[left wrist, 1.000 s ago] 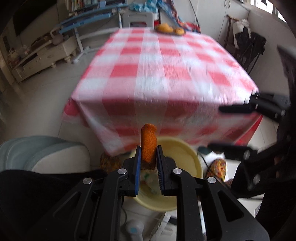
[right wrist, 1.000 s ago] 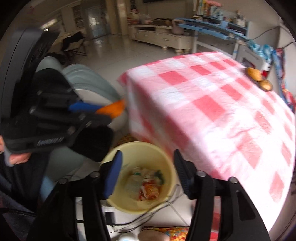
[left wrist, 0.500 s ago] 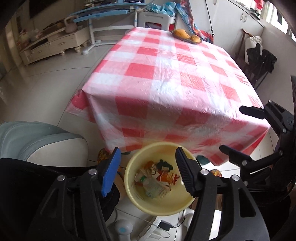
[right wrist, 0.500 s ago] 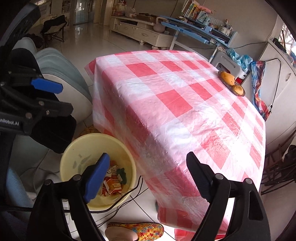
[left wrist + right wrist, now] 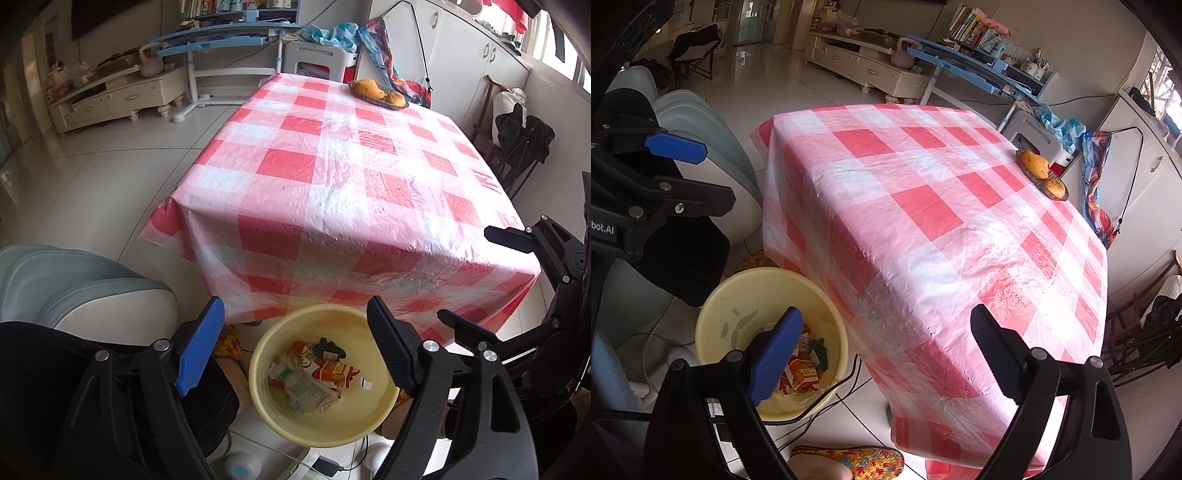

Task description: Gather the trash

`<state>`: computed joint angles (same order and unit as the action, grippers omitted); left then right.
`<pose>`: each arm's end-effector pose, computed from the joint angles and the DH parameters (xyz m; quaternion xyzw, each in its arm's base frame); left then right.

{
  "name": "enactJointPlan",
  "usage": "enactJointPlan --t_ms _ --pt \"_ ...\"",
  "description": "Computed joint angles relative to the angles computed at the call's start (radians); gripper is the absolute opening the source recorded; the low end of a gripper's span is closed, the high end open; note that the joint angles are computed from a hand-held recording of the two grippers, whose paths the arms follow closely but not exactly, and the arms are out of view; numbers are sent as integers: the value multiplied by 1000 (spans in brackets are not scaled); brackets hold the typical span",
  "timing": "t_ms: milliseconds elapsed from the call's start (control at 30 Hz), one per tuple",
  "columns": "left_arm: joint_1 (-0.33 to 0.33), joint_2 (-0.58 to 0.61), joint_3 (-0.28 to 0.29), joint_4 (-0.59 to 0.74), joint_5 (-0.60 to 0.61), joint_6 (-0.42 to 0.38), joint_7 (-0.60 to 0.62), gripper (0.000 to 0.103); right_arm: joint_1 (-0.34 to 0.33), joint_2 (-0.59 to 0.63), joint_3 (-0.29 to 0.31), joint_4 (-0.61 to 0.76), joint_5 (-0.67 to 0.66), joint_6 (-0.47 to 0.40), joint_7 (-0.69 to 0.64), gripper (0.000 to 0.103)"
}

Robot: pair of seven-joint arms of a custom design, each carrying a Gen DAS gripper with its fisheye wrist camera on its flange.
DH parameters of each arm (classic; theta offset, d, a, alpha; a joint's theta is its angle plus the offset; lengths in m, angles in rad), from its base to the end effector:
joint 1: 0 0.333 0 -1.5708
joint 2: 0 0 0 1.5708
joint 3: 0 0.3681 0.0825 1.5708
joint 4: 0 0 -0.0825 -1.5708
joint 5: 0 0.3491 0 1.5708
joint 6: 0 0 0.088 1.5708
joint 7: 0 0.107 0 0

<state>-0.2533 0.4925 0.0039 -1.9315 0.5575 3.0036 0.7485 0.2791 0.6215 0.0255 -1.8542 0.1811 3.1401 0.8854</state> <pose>0.6324 -0.2010 0.3610 -0.6888 0.6610 -0.2376 0.1792 0.6697 0.1905 0.3297 -0.8758 0.3558 -0.2485 0.2115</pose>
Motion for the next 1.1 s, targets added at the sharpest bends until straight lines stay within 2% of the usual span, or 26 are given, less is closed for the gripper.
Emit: enactJointPlan --t_ms 533,1100 --pt "7 9 -12 4 -16 3 24 80 49 10 -59 7 -10 7 32 91" --pt "7 12 -12 2 -36 9 39 82 61 17 -77 7 -25 6 51 91"
